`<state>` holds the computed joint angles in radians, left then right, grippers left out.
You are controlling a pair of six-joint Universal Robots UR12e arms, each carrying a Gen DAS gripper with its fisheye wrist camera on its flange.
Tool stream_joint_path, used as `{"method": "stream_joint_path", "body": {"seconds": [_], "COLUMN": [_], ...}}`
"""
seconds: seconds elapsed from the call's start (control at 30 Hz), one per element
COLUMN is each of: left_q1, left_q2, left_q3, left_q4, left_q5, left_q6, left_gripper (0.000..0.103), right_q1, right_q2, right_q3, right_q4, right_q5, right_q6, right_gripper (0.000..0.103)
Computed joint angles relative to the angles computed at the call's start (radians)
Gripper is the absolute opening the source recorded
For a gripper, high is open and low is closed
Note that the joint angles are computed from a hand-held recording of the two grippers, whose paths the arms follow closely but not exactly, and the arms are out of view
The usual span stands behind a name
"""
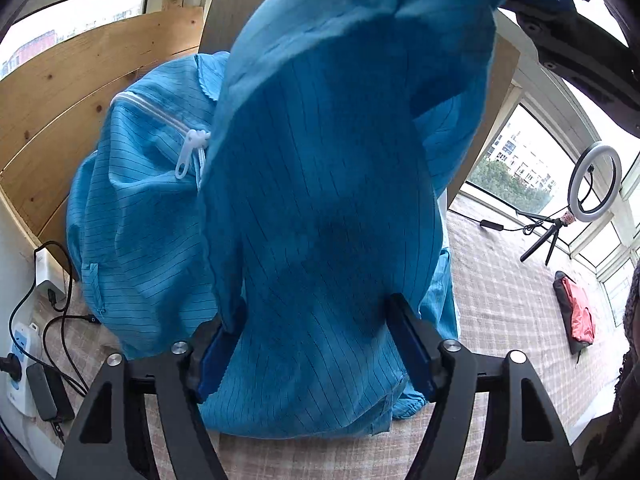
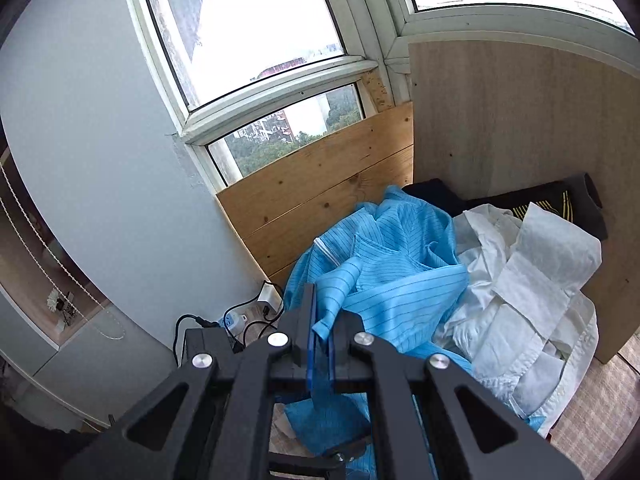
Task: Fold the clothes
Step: 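Grasp the blue coat with the left tool while the right tool holds it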
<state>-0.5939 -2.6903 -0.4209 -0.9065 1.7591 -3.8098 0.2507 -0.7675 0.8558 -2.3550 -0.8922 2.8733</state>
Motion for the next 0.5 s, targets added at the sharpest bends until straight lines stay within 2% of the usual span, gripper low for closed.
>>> {"method": "stream_joint_path", "body": {"seconds": [0.03, 0.07, 0.13, 0.23, 0.27, 0.33, 0.4, 0.5], "left_q1": [0.001, 0.002, 0.003, 0.006, 0.007, 0.004, -0.003, -0.018], "left_q2": [0.017, 0.033, 0.074, 0.139, 0.152, 0.172, 0.18, 0.173], "left_q3": [-0.034, -0.065, -0.144, -0.274, -0.295, -0.322, -0.327, -0.3], "left_q4": [0.01, 0.018, 0.055, 0.169, 0.185, 0.212, 0.234, 0.213], "left_q5": [0.004, 0.009, 0.017, -0.006, -0.014, -0.003, 0.014, 0.063], "left_q6": [0.003, 0.005, 0.016, 0.022, 0.024, 0.041, 0.074, 0.116], "left_gripper": [0.052, 0.044, 0.041, 0.018, 0.018, 0.026, 0.026, 0.029], "right_q1": [-0.002, -0.004, -0.012, -0.031, -0.038, -0.051, -0.064, -0.071], "right_q2": [-0.001, -0.003, -0.01, -0.029, -0.039, -0.064, -0.09, -0.123], "right_q3": [0.005, 0.01, 0.03, 0.073, 0.093, 0.136, 0.176, 0.214], "right_q4": [-0.007, -0.014, -0.04, -0.096, -0.125, -0.185, -0.241, -0.271], "right_q5": [-0.004, -0.008, -0.011, 0.0, 0.005, 0.007, 0.026, 0.032], "right_q6": [0.006, 0.012, 0.04, 0.098, 0.118, 0.154, 0.187, 0.176], "right_gripper": [0.004, 0.004, 0.004, 0.004, 0.004, 0.004, 0.004, 0.004]}}
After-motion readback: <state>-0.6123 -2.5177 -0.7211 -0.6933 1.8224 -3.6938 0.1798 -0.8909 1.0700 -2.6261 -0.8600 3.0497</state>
